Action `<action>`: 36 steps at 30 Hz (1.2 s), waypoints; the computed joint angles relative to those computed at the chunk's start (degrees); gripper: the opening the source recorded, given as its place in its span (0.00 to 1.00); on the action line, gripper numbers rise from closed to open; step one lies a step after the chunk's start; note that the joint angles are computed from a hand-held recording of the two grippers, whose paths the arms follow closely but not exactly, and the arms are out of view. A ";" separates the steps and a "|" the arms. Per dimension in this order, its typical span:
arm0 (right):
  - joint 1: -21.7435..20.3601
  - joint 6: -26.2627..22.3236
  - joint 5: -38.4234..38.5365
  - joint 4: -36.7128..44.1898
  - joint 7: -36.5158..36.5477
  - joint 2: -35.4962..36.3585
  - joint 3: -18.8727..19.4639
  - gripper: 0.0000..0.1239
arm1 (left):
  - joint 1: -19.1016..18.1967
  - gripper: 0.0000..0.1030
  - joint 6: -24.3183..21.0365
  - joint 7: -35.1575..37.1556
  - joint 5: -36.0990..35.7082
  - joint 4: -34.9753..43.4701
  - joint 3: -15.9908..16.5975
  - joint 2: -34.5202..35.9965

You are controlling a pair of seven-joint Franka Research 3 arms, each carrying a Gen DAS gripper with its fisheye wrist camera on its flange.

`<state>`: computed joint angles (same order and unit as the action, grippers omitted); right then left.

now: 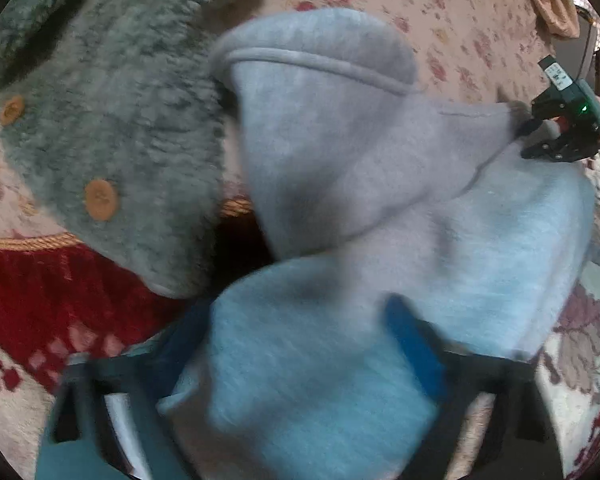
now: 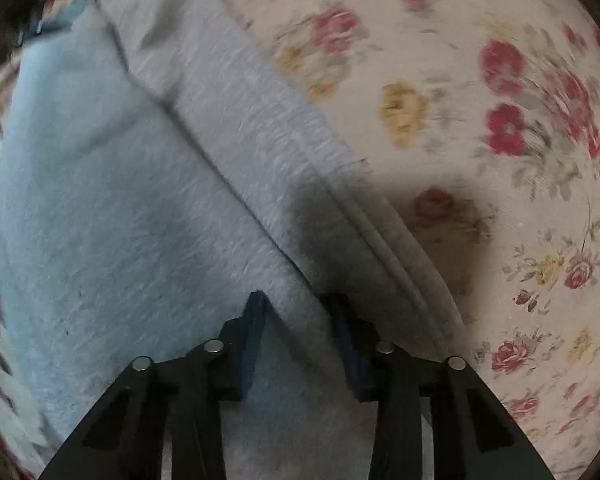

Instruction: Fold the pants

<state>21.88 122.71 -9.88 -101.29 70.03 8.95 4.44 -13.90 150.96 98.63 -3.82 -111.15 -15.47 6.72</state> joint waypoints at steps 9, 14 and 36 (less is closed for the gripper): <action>2.20 1.14 -6.79 -5.35 7.67 -6.43 1.49 0.09 | -1.26 0.16 3.81 -10.90 6.88 -5.36 1.04 -5.45; 2.03 0.54 -6.27 -9.62 10.39 -13.51 3.50 0.09 | -2.38 0.12 4.14 -13.38 8.35 -9.91 1.18 -11.27; 3.02 -1.79 13.68 -43.78 16.99 -57.43 12.56 0.13 | -11.79 0.14 0.39 -28.84 9.01 -37.96 0.45 -45.11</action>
